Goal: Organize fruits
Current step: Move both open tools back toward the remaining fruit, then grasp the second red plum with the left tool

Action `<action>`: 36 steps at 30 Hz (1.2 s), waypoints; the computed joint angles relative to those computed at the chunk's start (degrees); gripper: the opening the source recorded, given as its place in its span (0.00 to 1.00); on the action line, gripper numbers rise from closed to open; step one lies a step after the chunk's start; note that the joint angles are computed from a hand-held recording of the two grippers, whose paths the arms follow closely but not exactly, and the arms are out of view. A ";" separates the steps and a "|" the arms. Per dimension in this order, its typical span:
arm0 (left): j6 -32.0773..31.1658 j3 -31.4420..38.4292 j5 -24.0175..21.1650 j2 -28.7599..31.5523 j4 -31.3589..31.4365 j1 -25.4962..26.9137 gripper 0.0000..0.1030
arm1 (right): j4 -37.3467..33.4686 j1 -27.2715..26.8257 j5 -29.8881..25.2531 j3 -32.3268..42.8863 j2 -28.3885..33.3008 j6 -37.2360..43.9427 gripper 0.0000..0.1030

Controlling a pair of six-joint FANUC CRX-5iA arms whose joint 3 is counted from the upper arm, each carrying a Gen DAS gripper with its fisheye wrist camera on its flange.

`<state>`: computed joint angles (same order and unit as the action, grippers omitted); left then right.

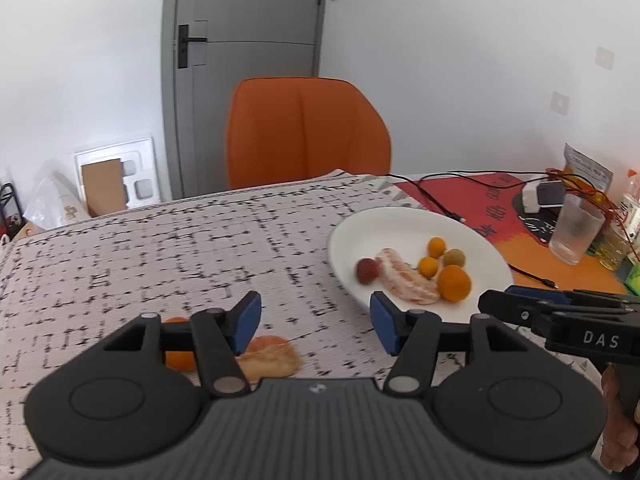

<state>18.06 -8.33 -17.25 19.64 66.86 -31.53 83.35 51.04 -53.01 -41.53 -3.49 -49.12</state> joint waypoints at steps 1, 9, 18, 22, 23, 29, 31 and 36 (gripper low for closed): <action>0.04 -0.23 0.29 -0.19 0.15 0.23 0.61 | 0.21 -0.12 0.22 0.39 0.33 0.24 0.53; -0.53 -2.18 3.18 -1.52 2.95 1.94 0.68 | 3.70 -1.98 3.49 2.49 2.45 0.51 0.60; 3.49 -3.90 4.11 -2.48 0.76 4.27 0.69 | 8.02 -4.51 8.73 4.54 4.73 -0.06 0.67; 4.24 -4.56 4.14 -2.68 0.53 5.00 0.70 | 8.72 -4.85 9.87 5.58 5.77 0.47 0.75; 4.52 -4.66 4.06 -2.71 0.25 5.22 0.70 | 8.87 -4.94 10.24 5.87 6.02 0.69 0.77; 6.37 -5.25 3.78 -2.82 -1.19 6.32 0.70 | 9.09 -4.50 9.83 7.76 7.81 2.96 1.00; 7.30 -5.18 3.44 -2.63 -1.91 6.69 0.70 | 8.82 -4.21 9.50 8.37 8.37 4.05 1.00; 6.55 -5.80 2.81 -2.24 -0.38 6.90 0.69 | 6.04 -3.50 9.34 9.98 9.56 7.55 1.00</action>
